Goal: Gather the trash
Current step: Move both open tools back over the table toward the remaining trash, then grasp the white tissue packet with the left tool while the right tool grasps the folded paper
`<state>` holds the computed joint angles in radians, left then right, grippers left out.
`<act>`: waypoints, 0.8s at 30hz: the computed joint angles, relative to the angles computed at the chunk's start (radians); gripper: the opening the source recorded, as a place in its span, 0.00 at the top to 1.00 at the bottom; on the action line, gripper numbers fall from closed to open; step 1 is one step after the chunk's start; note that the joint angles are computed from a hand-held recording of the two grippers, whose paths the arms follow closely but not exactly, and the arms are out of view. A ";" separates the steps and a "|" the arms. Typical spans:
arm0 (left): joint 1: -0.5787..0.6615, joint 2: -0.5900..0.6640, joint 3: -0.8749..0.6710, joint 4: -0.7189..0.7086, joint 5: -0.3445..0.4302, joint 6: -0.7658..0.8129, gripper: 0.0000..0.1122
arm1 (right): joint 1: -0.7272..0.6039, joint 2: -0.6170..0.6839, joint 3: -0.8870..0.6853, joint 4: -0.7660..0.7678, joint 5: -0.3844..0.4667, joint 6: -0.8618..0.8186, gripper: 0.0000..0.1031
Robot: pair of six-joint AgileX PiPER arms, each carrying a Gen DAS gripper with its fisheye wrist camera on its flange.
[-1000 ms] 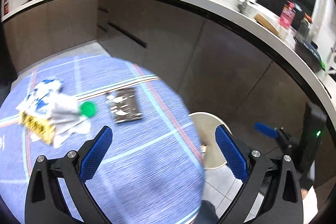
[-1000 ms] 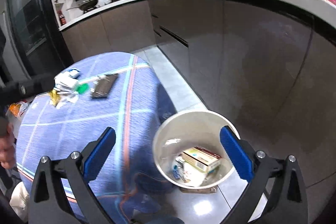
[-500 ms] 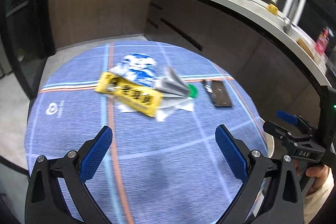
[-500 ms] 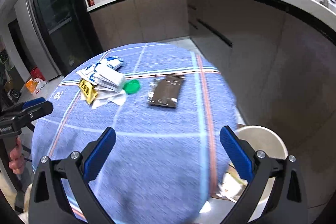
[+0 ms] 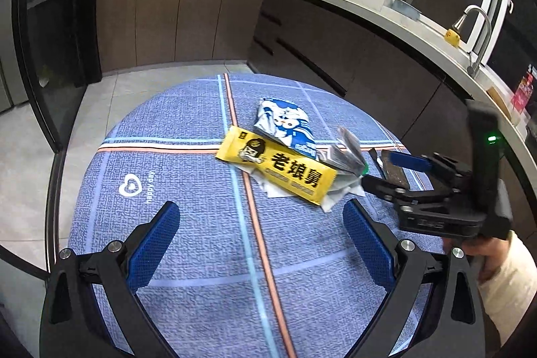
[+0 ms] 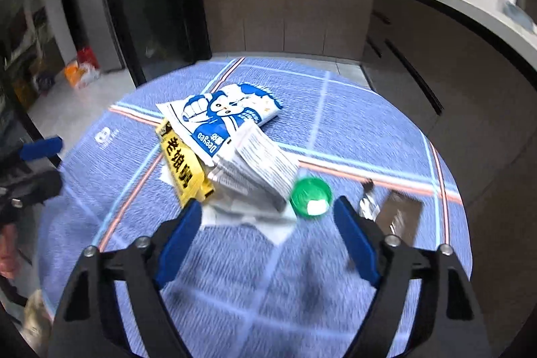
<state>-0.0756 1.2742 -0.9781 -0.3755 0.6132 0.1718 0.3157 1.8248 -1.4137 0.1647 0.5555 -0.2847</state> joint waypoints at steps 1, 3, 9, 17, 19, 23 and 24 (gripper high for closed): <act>0.017 0.010 -0.005 -0.028 0.007 0.031 0.19 | 0.016 0.030 -0.032 -0.044 0.006 0.024 0.27; 0.049 0.036 -0.018 -0.086 0.020 0.099 0.19 | 0.033 0.069 -0.072 -0.092 0.014 0.054 0.32; 0.069 0.133 -0.095 -0.148 0.037 0.196 0.19 | 0.042 0.109 -0.104 -0.141 0.008 0.114 0.88; 0.022 0.392 -0.460 -0.122 0.158 0.181 0.21 | 0.021 -0.002 0.027 -0.060 -0.084 0.041 0.96; 0.015 0.474 -0.574 -0.090 0.210 0.133 0.21 | 0.014 -0.037 0.069 -0.042 -0.093 0.025 0.96; 0.005 0.648 -0.808 -0.020 0.334 0.058 0.19 | -0.013 -0.084 0.118 -0.004 -0.100 -0.009 0.96; 0.002 0.706 -0.887 0.010 0.381 0.019 0.18 | -0.024 -0.096 0.132 0.011 -0.103 -0.023 0.96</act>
